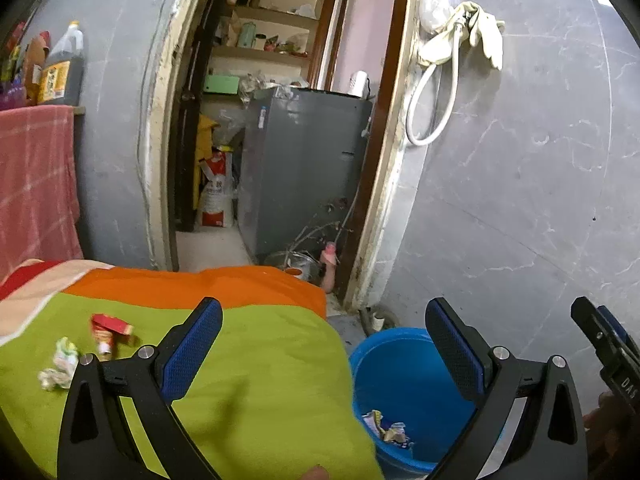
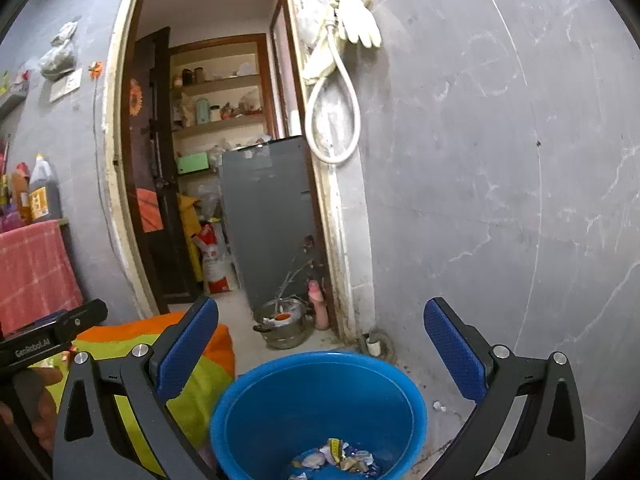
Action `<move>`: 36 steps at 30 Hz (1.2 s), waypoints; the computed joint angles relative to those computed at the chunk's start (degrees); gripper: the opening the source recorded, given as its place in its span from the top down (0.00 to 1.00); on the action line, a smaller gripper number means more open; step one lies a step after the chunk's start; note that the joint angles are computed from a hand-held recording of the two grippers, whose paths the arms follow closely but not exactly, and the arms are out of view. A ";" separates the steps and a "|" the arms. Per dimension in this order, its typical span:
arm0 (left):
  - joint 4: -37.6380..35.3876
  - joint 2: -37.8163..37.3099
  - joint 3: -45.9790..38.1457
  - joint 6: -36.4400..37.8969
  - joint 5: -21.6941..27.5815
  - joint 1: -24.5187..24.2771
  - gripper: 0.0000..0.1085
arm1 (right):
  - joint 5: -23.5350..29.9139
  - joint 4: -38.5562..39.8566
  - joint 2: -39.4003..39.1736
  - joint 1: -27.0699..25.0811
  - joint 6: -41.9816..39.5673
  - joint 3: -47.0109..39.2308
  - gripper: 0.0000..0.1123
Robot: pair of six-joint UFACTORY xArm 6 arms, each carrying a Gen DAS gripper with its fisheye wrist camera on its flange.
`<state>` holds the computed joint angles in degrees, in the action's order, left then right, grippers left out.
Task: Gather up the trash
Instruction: 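Move both open grippers back over the remaining scraps on the blanket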
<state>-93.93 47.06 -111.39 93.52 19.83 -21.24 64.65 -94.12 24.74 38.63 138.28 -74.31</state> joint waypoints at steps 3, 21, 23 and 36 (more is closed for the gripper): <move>-1.46 -1.74 1.93 1.84 0.11 0.74 0.08 | 0.31 0.50 -0.16 0.67 -1.13 -0.63 0.08; -6.77 -10.24 13.66 10.70 -0.92 8.37 0.08 | -5.51 1.70 8.61 4.17 -8.04 -16.26 0.08; -6.98 -10.75 14.56 11.08 -1.15 9.79 0.08 | -6.92 1.61 10.47 4.24 -9.55 -19.10 0.08; 1.41 -9.49 15.72 5.06 -2.31 16.50 0.08 | -16.67 5.31 24.50 4.05 -20.44 -39.98 0.08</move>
<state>-92.52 37.57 -95.67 98.58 17.51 -4.73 47.98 -88.82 49.24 42.69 117.84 -114.29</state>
